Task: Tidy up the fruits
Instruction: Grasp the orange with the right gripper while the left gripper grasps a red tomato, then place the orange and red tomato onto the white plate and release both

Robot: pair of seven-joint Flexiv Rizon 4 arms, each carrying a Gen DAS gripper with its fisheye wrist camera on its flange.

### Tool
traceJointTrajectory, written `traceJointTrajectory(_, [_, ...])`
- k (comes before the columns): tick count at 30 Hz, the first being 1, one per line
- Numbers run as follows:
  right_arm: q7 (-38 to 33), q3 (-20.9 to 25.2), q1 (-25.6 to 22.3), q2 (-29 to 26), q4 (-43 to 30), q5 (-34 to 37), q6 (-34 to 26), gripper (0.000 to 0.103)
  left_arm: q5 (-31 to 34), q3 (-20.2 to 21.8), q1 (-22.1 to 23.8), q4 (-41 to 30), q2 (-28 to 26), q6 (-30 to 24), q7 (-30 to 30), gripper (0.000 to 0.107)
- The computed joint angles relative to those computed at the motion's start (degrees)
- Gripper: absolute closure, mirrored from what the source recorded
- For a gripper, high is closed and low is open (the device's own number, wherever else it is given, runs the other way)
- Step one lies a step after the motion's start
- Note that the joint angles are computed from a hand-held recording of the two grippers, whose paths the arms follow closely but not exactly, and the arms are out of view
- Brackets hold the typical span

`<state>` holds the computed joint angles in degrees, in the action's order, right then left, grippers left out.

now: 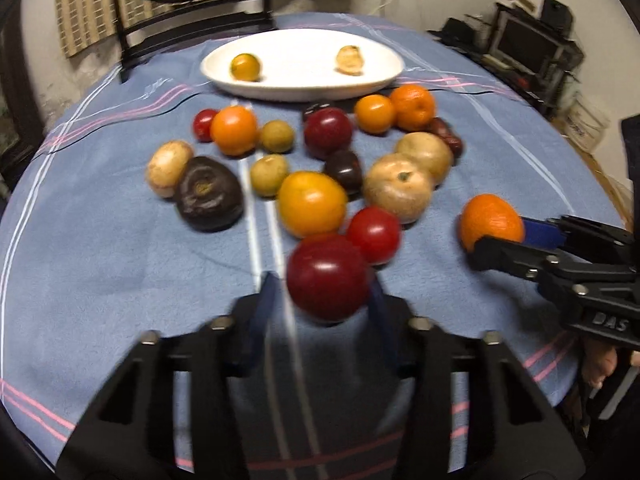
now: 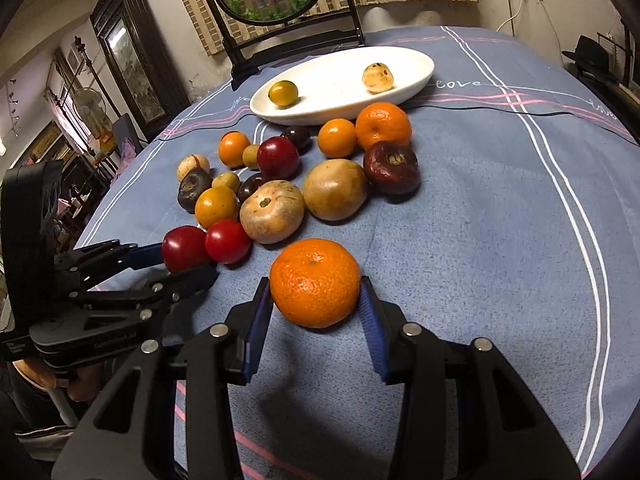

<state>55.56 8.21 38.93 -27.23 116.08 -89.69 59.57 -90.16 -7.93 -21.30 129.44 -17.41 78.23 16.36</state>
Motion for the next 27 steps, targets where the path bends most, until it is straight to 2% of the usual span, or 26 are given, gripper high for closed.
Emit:
traceJointTrajectory(4, [-0.3,0.1,0.1,0.0,0.0,0.3,-0.2,0.059,-0.1,0.2,-0.1,0.3,0.2,0.0,0.3,0.066])
traceJointTrajectory(9, [-3.6,0.3,0.8,0.2,0.1,4.0,-1.8,0.059,2.8,0.9,1.9,1.0,2.4,-2.9,-1.7,0.066])
traceJointTrajectory(12, [-5.8,0.4,1.8,1.3,0.5,6.6,-4.1,0.059,4.1,1.1,3.5,0.8,3.7,-5.0,-2.7,0.066])
traceJointTrajectory(16, [-6.9,0.5,2.2,4.4,1.7,6.4,-7.4,0.059,4.1,1.0,4.4,-1.4,4.0,-5.2,-3.2,0.066])
traceJointTrajectory(19, [-8.5,0.7,1.6,6.5,1.8,6.0,-9.8,0.059,5.9,0.7,5.1,-3.8,3.5,-5.6,-5.8,0.066])
traceJointTrajectory(22, [-10.4,0.8,0.5,7.4,1.1,6.0,-11.1,0.059,5.1,-0.4,4.8,-7.2,1.9,-3.2,-6.1,0.066])
traceJointTrajectory(27, [-14.0,-0.4,-1.6,6.2,-1.9,5.7,-11.6,0.059,11.1,-2.1,5.0,-12.9,-2.6,-0.8,-12.4,0.066])
